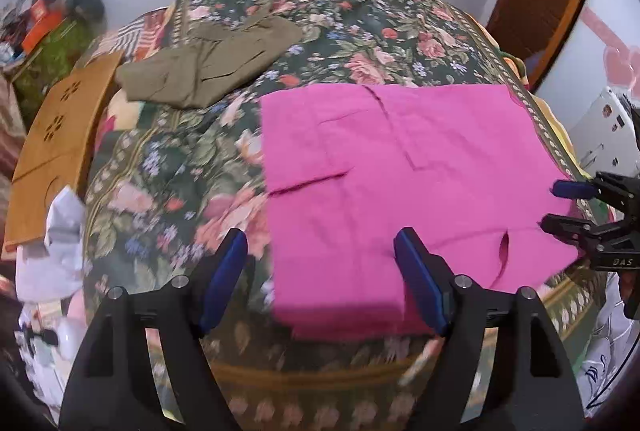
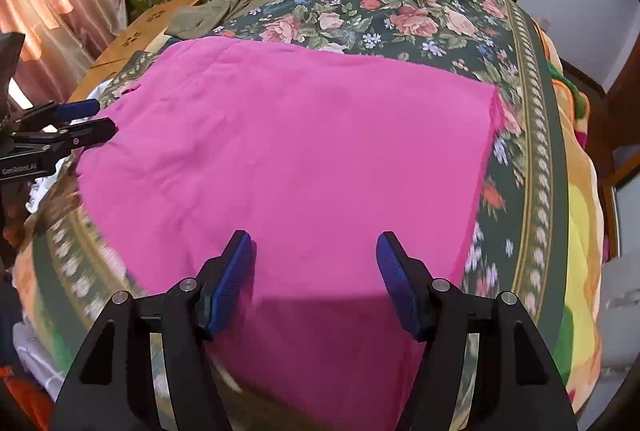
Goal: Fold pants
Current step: 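Smooth and flatten the folded pink trousers with both tools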
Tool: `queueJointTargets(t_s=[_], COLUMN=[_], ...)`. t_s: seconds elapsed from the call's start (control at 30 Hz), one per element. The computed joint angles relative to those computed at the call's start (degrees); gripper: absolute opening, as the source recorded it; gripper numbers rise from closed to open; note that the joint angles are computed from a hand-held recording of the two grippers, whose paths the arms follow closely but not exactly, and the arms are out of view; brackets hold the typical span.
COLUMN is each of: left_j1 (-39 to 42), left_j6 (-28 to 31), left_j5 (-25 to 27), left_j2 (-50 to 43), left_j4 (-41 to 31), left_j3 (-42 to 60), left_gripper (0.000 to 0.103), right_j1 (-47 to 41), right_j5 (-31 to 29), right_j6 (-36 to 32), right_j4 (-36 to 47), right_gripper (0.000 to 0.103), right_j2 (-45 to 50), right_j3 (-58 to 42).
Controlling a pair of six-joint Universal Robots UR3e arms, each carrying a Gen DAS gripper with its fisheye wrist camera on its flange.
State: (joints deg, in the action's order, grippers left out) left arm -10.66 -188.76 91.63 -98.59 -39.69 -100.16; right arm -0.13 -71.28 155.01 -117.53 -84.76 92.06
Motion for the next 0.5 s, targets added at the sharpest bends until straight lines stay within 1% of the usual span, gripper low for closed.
queueJointTargets(t_s=[0.1,0.13,0.17,0.2,0.27,0.33,0.5], left_j1=[-0.58,0.10,1.51,3.94,7.41,10.75,13.06], left_j6=[-0.92,-1.19,-1.47,-2.02,-3.44,-5.00,-6.47], left_j5=[4.24,3.79,2.20,-0.92,-4.98,-8.92,-14.81], left_j2=[3.78,5.30,7.19,9.91,13.29,16.36,18.84], left_j4=[-0.85,-0.99,-1.43,-2.46,-4.03,-5.64,-8.12], left_j3=[-2.44,-3.56,-4.78,-6.29,-8.01,-9.51,-11.00], left_gripper=[0.077,0.077,0.077,0.077,0.077,0.077,0.077], right_j1=[-0.35,-0.52,-0.64,-0.74,-0.63,-0.24,2.31], right_j5=[-0.07,0.33,0.80,1.35,3.12,4.91,8.21], right_j6=[0.03,-0.11,-0.02,0.21,1.05,2.33,6.98], right_j4=[0.83,1.37,1.53,1.47,0.97,-0.66,-5.54], right_gripper=[0.061,0.061,0.061,0.061,0.061,0.061,0.061], right_j2=[-2.33,-3.10,-3.77,-4.49,-5.23,-5.64,-4.14], right_j3=[1.09,1.11,1.27,1.47,0.87,0.76,0.57])
